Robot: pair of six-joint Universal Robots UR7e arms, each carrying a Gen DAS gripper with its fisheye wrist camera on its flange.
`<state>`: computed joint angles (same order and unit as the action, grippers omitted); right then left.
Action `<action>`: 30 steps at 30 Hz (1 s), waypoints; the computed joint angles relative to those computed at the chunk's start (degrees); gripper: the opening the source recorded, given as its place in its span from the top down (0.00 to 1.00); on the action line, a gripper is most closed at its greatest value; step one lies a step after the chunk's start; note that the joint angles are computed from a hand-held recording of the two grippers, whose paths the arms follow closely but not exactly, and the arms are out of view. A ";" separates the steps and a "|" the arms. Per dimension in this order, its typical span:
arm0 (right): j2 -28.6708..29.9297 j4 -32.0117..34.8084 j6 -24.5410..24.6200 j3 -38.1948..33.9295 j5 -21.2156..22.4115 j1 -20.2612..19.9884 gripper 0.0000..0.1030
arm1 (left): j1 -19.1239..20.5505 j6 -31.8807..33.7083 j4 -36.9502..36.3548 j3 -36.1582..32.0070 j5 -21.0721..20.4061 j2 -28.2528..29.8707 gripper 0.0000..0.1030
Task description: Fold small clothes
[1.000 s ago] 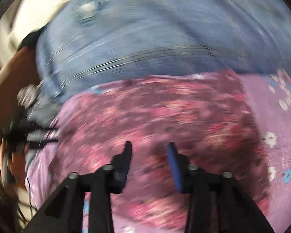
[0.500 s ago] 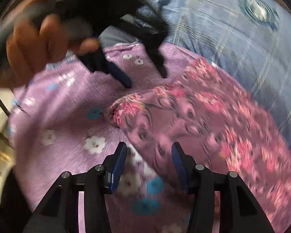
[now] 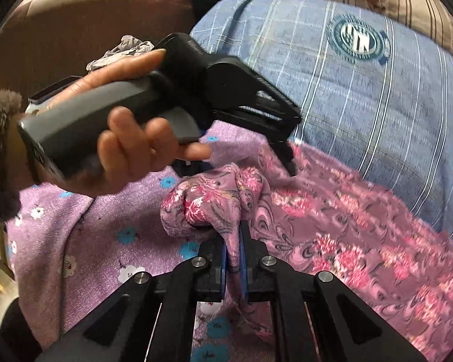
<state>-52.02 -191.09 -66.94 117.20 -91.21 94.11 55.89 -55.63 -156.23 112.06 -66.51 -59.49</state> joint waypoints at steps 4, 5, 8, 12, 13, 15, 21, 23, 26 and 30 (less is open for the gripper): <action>-2.84 5.93 5.51 -0.49 1.72 -1.39 0.94 | -4.54 2.87 6.57 -2.68 9.51 0.85 0.90; -3.69 7.50 6.98 -0.77 2.55 -1.85 0.94 | -5.62 3.30 6.78 -3.15 10.90 1.02 0.91; -7.01 12.42 13.23 -1.83 6.76 -3.59 0.94 | -8.03 4.17 7.25 -5.62 13.19 2.24 0.91; -11.42 18.12 21.37 -3.50 13.09 -6.50 0.94 | -10.13 6.16 6.82 -11.27 13.48 6.03 0.91; -12.57 19.11 23.12 -3.75 14.79 -7.46 0.94 | -10.59 6.81 7.09 -13.16 13.43 7.50 0.91; -14.88 20.74 26.76 -4.49 18.01 -9.63 0.94 | -11.47 8.04 9.11 -18.14 13.71 11.44 0.91; -18.92 23.92 34.38 -6.46 22.83 -16.87 0.95 | -11.80 11.93 15.49 -34.12 11.77 24.37 0.91; -19.31 24.76 36.98 -7.32 23.97 -19.33 0.95 | -11.60 12.57 19.25 -40.09 11.22 29.07 0.91; -18.73 25.31 40.91 -9.13 24.91 -22.65 0.95 | -10.91 10.93 28.70 -49.79 12.20 36.12 0.91; -16.72 31.91 43.51 -13.11 25.75 -25.72 0.89 | -8.86 3.98 39.27 -58.02 9.99 41.03 0.88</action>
<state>-68.74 -159.18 -23.43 104.09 -65.46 68.39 47.03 -51.64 -116.96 54.04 -56.52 -18.46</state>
